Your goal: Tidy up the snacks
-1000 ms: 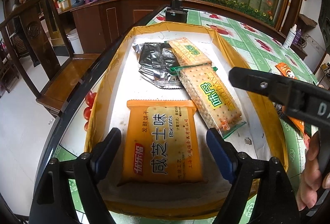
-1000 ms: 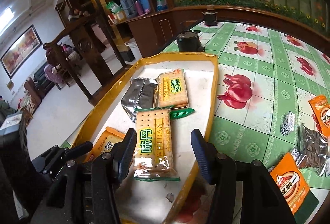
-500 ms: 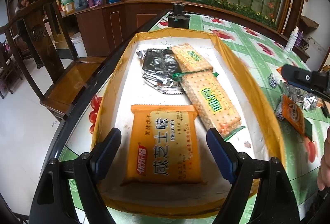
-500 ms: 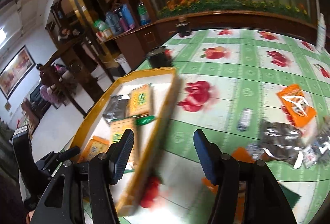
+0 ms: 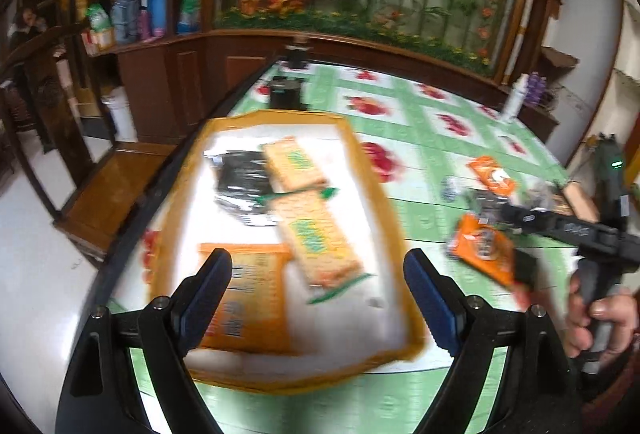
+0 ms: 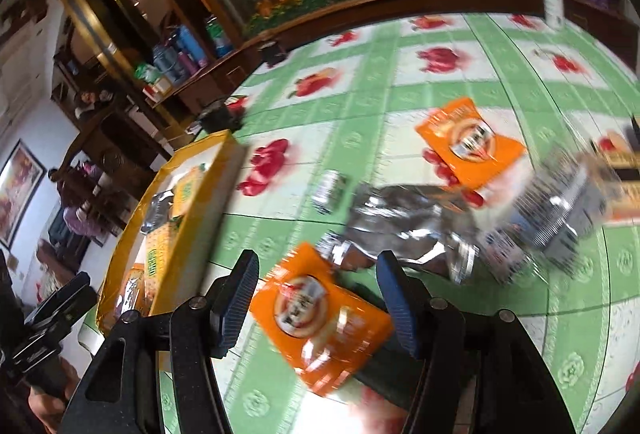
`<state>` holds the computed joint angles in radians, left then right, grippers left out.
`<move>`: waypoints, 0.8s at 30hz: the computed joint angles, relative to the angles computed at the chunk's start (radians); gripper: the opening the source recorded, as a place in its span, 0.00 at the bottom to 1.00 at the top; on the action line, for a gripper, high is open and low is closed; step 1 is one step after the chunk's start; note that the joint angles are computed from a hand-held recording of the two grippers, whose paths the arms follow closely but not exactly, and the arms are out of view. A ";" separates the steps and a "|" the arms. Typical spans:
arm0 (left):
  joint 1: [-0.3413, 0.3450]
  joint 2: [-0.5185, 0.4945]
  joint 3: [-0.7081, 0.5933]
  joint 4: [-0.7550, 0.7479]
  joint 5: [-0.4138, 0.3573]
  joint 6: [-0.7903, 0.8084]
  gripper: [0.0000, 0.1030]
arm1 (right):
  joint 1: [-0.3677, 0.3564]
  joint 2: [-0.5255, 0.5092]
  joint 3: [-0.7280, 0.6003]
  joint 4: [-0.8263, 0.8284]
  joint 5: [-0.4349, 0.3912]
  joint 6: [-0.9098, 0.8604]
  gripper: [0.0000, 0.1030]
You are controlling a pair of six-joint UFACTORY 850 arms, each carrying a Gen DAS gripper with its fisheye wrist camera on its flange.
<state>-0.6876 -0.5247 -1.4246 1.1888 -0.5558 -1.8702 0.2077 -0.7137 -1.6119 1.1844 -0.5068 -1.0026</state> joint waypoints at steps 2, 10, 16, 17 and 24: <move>0.000 -0.009 -0.021 -0.024 0.061 0.032 0.85 | -0.002 -0.003 0.000 -0.026 -0.014 0.017 0.64; -0.022 -0.080 -0.127 -0.217 0.133 0.279 0.85 | -0.030 -0.020 0.003 0.017 -0.275 -0.102 0.64; -0.038 -0.120 -0.189 -0.309 0.132 0.400 0.85 | -0.073 -0.005 0.039 0.154 -0.237 -0.125 0.64; -0.039 -0.125 -0.196 -0.319 0.135 0.412 0.85 | -0.074 -0.007 0.038 0.154 -0.220 -0.111 0.64; -0.038 -0.161 -0.235 -0.431 0.158 0.518 0.85 | -0.027 -0.036 -0.020 0.089 -0.119 -0.082 0.64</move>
<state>-0.7255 -0.6860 -1.6598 0.7574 -0.3981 -1.3518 0.1806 -0.7492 -1.6322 1.2736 -0.6261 -1.0842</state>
